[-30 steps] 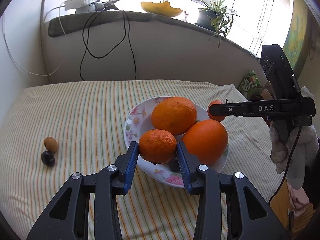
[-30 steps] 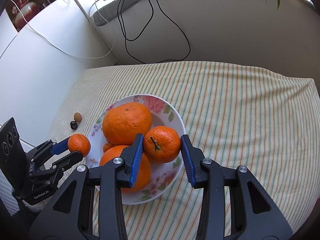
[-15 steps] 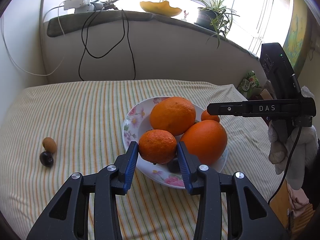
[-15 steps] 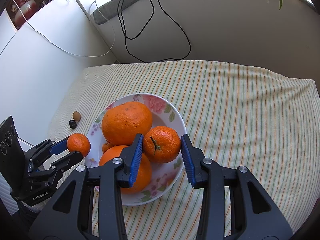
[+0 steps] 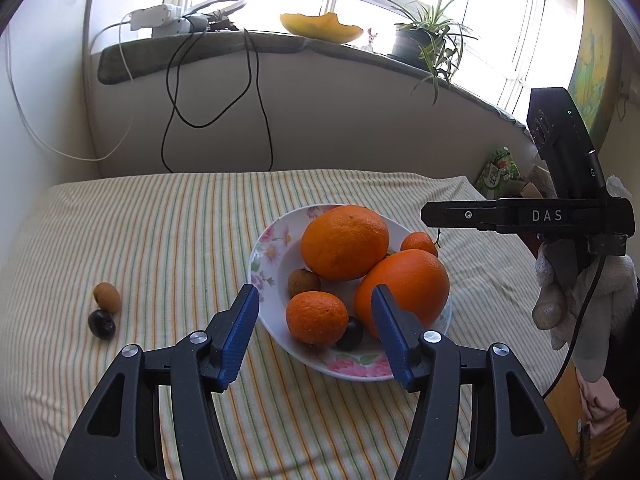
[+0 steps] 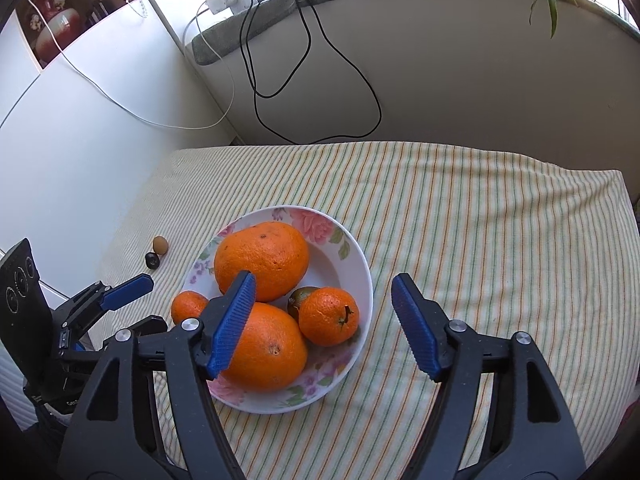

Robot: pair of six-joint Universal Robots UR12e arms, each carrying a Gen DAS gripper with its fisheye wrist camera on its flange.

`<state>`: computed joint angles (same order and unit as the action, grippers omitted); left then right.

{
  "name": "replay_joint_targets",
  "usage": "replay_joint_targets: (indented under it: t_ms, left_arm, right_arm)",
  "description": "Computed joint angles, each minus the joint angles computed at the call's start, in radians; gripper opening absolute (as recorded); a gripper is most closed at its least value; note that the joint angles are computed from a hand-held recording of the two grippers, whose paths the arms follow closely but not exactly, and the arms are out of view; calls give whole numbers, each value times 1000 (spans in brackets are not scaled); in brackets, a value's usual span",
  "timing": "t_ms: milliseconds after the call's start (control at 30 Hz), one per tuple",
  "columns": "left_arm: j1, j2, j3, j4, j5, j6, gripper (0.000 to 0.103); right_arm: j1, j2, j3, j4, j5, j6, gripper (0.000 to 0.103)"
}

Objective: Organize fruits
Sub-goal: 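Withdraw both open tools from the plate toward the kiwi and plum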

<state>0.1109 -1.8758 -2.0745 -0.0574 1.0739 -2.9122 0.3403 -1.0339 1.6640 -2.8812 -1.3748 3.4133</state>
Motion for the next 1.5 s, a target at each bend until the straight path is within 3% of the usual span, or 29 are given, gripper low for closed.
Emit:
replay_joint_targets:
  t_ms: [567,1033,1200,1333,1500]
  left_arm:
    - [19,13,-18,37,-10,-21,58]
    - [48,20,-30,67,-8,-37,58]
    - [63,23,-38,81,-2,-45,58]
    - [81,26,-47,89,10,-46,58]
    - [114,27,-61,97,26,-60,58]
  right_arm:
    - [40,-11,1,-61,-101,-64,76]
    - [70,3,-10,-149,-124,-122,76]
    - [78,9,-28,-123,-96,-152,76]
    - [90,16,-45,-111,-119,-175,76]
    - [93,26,-69,-82,-92,-163,76]
